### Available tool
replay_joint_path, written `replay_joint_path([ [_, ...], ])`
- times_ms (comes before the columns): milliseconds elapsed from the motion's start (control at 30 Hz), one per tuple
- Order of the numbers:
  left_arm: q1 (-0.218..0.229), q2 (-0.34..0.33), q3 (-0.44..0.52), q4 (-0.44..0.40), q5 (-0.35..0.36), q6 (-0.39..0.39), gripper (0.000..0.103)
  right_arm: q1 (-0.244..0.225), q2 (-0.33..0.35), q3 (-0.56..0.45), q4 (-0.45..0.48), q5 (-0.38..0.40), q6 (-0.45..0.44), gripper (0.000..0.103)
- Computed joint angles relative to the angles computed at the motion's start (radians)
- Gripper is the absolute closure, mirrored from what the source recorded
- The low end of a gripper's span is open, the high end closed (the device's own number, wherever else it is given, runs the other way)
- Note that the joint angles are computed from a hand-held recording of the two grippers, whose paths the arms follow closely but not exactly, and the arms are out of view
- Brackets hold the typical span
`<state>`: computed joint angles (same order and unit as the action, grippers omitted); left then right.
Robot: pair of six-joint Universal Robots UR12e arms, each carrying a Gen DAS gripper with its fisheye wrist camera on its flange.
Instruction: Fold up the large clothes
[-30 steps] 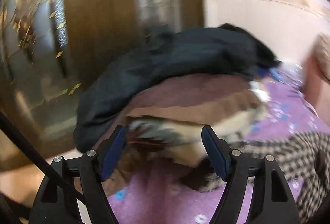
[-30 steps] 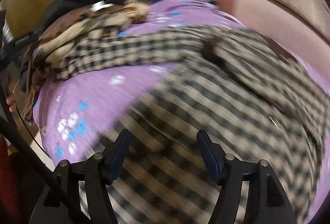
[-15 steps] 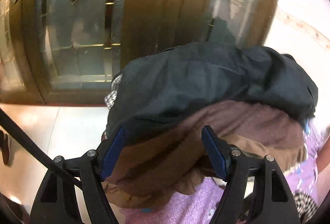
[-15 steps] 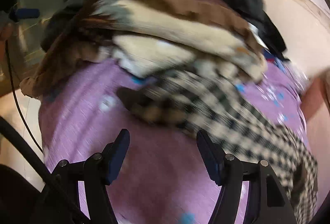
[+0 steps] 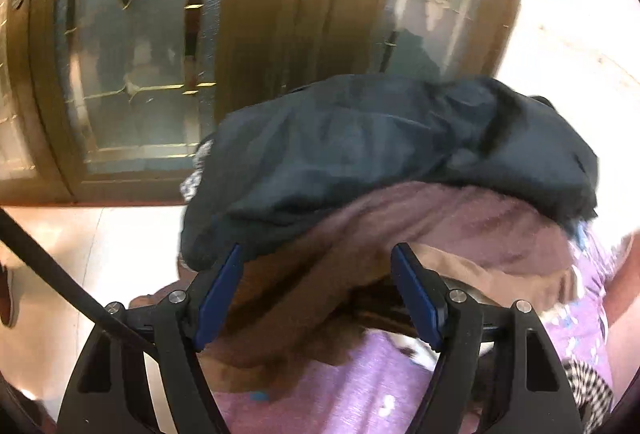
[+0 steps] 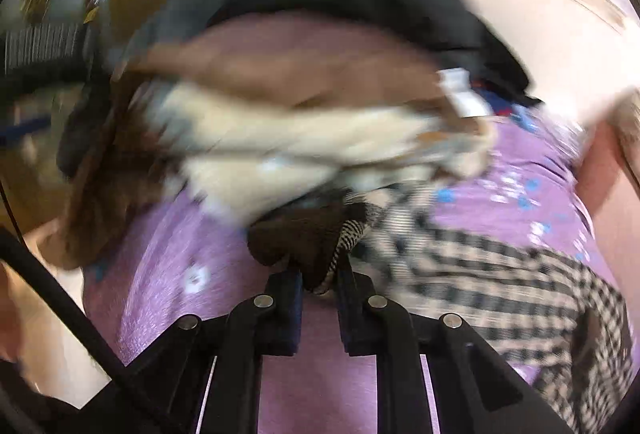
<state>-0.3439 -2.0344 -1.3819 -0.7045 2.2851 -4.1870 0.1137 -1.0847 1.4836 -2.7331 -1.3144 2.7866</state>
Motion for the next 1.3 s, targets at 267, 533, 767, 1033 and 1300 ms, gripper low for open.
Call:
replay_joint_path([
  [267, -0.067, -0.095, 0.119, 0.101, -0.038, 0.254, 0.028, -0.205, -0.077, 0.035, -0.04, 0.034, 0.313, 0.088],
  [533, -0.123, -0.183, 0.235, 0.133, -0.156, 0.428, 0.028, -0.409, -0.127, 0.133, -0.009, -0.052, 0.536, 0.088],
  [767, -0.169, -0.259, 0.34, 0.132, -0.182, 0.6, 0.027, -0.542, -0.139, 0.208, 0.028, -0.069, 0.65, 0.084],
  [1033, -0.198, -0.3, 0.399, 0.112, -0.216, 0.701, 0.027, -0.603, -0.218, 0.29, -0.063, -0.095, 0.727, 0.05],
  [1300, -0.203, -0.317, 0.434, 0.055, -0.258, 0.676, 0.027, -0.553, -0.169, 0.217, -0.018, 0.127, 0.563, 0.051],
])
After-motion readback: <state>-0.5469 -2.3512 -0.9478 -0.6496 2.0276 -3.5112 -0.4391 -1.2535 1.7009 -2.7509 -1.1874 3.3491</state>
